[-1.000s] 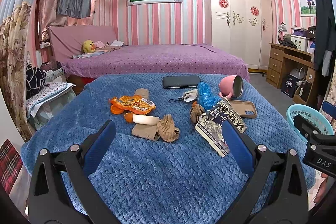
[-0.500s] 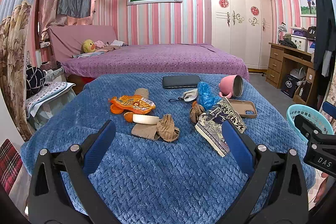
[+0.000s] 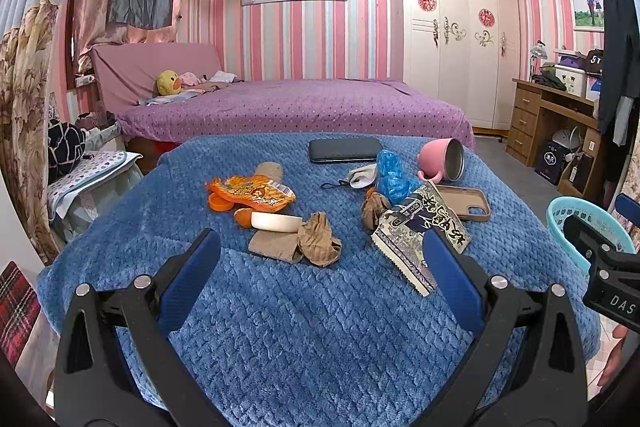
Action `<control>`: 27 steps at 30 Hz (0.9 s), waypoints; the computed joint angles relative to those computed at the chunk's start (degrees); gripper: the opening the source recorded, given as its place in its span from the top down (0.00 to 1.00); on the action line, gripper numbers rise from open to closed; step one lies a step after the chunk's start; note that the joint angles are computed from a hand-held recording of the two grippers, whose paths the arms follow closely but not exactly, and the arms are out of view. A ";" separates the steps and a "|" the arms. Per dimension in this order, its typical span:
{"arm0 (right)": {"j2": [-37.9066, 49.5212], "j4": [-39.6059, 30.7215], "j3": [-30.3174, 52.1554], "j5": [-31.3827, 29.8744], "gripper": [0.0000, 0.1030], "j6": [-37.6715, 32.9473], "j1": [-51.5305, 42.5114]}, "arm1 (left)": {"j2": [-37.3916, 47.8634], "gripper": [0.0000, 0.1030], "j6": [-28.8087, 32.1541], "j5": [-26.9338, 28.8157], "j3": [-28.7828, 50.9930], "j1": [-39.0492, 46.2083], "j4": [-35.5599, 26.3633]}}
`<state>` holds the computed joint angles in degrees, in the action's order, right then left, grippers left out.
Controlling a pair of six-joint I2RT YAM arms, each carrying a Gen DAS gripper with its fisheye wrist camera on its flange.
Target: Collect trash
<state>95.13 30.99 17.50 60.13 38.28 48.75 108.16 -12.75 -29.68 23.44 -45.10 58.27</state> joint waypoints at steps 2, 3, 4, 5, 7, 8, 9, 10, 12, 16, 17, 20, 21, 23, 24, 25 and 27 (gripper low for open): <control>0.90 0.48 0.23 -0.20 0.04 0.28 -0.25 | 0.56 0.05 0.18 0.59 0.25 0.59 0.36; 0.85 0.73 0.09 -0.44 0.04 0.22 -0.49 | 0.66 0.05 0.13 0.51 0.28 0.50 0.37; 0.81 0.71 0.08 -0.64 0.04 0.35 -0.58 | 0.62 0.05 0.13 0.52 0.27 0.54 0.34; 0.56 0.45 0.12 -0.81 0.04 0.45 -0.67 | 0.68 0.05 0.13 0.45 0.29 0.50 0.35; 0.08 0.19 -0.12 -0.70 0.04 0.67 -0.68 | 0.64 0.05 0.12 0.49 0.39 0.54 0.01; 0.28 0.58 -0.11 -0.73 0.04 0.60 -0.77 | 0.71 0.05 0.07 0.55 0.50 0.61 -0.18; 0.45 0.67 -0.01 -0.72 0.04 0.73 -0.73 | 0.73 0.05 -0.01 0.63 0.54 0.69 -0.32; 0.49 0.88 -0.11 -0.84 0.04 0.72 -0.86 | 0.79 0.05 -0.12 0.72 0.57 0.70 -0.40; 0.60 0.62 0.05 -0.92 0.04 0.98 -0.85 | 0.95 0.05 -0.20 0.66 0.65 0.66 -0.60; -0.26 0.38 -0.40 -1.28 0.04 1.33 -1.14 | 1.00 0.05 0.06 0.81 0.54 0.98 -0.56; -0.28 0.42 -0.44 -1.38 0.04 1.43 -1.21 | 1.07 0.05 0.09 0.74 0.51 0.94 -0.52; -0.53 0.58 -0.81 -1.85 0.04 1.48 -1.66 | 1.27 0.05 0.23 1.24 0.95 1.51 -0.90; -0.39 0.68 -0.72 -2.05 0.04 1.33 -1.89 | 1.27 0.05 0.23 1.24 0.95 1.51 -0.90; -0.23 1.05 -0.79 -2.35 0.04 1.09 -2.29 | 1.35 0.05 0.23 1.32 0.93 1.51 -0.78; -0.20 1.07 -0.79 -2.45 0.04 1.12 -2.45 | 1.36 0.05 0.24 1.29 0.94 1.49 -0.78; -0.17 1.11 -0.79 -2.55 0.04 1.16 -2.58 | 1.37 0.05 0.27 1.20 0.95 1.46 -0.78; 0.20 1.36 -0.71 -2.69 0.04 1.10 -2.77 | 1.35 0.05 0.29 1.25 0.95 1.48 -0.76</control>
